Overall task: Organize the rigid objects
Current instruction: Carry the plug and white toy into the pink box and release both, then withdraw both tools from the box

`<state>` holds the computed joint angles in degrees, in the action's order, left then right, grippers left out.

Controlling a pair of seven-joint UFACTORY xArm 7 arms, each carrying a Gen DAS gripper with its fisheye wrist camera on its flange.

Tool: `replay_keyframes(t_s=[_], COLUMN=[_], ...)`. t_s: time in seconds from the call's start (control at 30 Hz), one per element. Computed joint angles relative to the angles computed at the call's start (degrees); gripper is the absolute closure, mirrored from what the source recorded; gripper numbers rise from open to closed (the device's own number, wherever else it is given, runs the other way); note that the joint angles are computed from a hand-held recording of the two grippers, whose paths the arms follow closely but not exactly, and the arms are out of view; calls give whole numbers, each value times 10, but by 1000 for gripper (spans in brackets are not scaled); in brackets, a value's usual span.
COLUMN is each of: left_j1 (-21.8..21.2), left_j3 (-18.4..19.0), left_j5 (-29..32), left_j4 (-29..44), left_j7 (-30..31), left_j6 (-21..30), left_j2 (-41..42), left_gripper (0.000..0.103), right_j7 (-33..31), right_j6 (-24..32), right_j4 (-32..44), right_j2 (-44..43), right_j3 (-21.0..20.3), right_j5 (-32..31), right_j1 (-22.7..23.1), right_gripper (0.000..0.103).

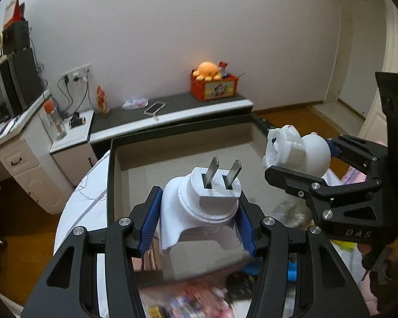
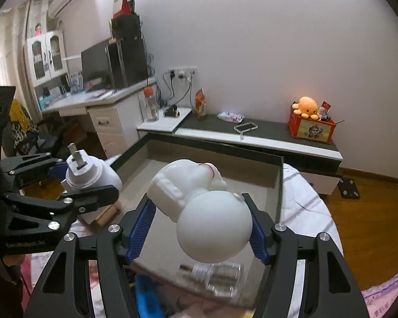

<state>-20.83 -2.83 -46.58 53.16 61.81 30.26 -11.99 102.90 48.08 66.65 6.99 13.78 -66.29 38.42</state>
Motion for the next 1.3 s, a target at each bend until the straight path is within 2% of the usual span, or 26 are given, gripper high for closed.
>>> replay_keyframes(t_s=[0.2, 0.3, 0.5, 0.57, 0.63, 0.77, 0.93, 1.0, 1.07, 1.23, 1.3], left_j1=[13, 17, 22, 22, 19, 3, -9, -12, -24, -42, -45], left_j3=[-24, -31, -38, -34, -34, -6, 32, 43, 57, 82, 89], left_j5=[60, 64, 72, 66, 72, 28, -13, -19, -22, 1, 15], left_j4=[20, 22, 8, 3, -14, -41, -87, -113, -138, -219, -251], left_j7=[-58, -64, -76, -69, -76, -39, -16, -19, -18, -24, -27], left_j6=[-28, -37, -54, -50, -75, -78, -72, -91, -114, -176, -193], left_j2=[65, 79, 73, 64, 48, 4, -71, -107, -138, -245, -287], left_gripper=[50, 55, 53, 45, 24, 9, 4, 2, 1, 0, 0], right_j7=[-47, -63, -54, -40, -17, 13, 33, 44, 55, 92, 108], right_j6=[-52, -66, -81, -78, -68, -33, 17, 56, 95, 215, 287], right_j4=[18, 21, 15, 10, 5, -1, -5, -3, 2, 18, 33], right_j2=[42, 56, 61, 56, 47, 27, 2, -6, -12, -18, -7], right_j3=[-24, -35, -51, -53, -52, -38, -10, 5, 19, 55, 70], right_j5=[42, 64, 68, 63, 46, 23, 15, 4, -6, -39, -60], right_j1=[-21, -23, -18, -15, -10, -3, 8, 22, 36, 81, 110], right_gripper=[37, 37, 37, 36, 21, 20, 20, 17, 8, 8, 8])
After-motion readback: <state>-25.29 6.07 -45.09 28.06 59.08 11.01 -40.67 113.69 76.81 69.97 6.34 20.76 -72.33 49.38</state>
